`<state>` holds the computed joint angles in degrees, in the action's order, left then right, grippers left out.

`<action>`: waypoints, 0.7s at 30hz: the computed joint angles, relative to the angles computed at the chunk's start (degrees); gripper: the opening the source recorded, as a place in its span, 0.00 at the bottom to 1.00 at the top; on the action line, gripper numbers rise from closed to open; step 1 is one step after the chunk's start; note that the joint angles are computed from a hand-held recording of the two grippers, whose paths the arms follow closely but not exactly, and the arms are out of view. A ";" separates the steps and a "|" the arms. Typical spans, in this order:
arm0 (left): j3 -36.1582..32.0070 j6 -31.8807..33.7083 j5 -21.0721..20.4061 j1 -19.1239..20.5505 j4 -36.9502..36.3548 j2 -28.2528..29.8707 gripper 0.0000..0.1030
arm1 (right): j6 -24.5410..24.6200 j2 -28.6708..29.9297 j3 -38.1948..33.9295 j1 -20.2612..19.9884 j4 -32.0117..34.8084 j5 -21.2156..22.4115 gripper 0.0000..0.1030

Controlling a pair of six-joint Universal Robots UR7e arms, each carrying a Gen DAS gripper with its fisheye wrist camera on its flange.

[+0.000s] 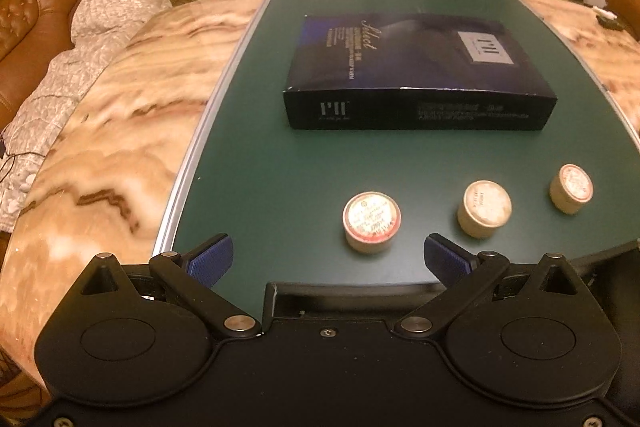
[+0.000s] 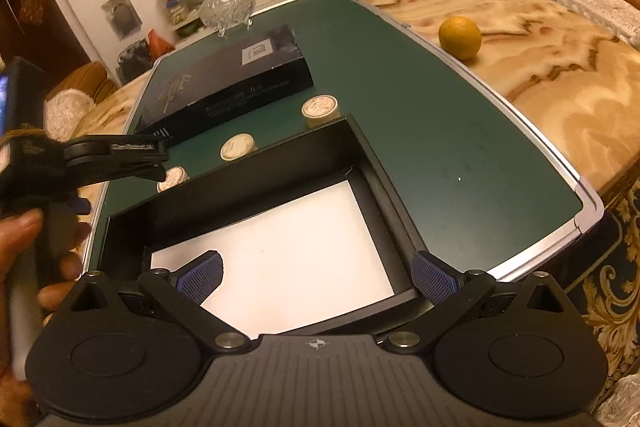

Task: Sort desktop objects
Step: 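Lower the left gripper onto the pink-labelled tin and close it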

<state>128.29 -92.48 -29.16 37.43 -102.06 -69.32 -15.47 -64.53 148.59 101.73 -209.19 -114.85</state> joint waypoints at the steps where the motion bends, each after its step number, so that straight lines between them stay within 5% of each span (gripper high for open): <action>1: 0.01 0.79 0.27 0.52 -0.86 0.22 1.00 | -0.53 0.96 0.09 0.50 -2.46 -0.69 1.00; 6: -0.83 3.36 1.40 3.29 -2.59 1.29 1.00 | -1.43 4.22 -0.95 2.26 -5.56 -4.42 1.00; 21: -1.06 12.20 1.68 8.08 -14.09 3.18 0.94 | -1.02 4.27 -0.17 0.59 -8.00 -2.75 1.00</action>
<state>127.22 -80.28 -27.48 45.50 -116.16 -66.14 -16.49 -60.26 148.42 102.32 -217.18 -117.60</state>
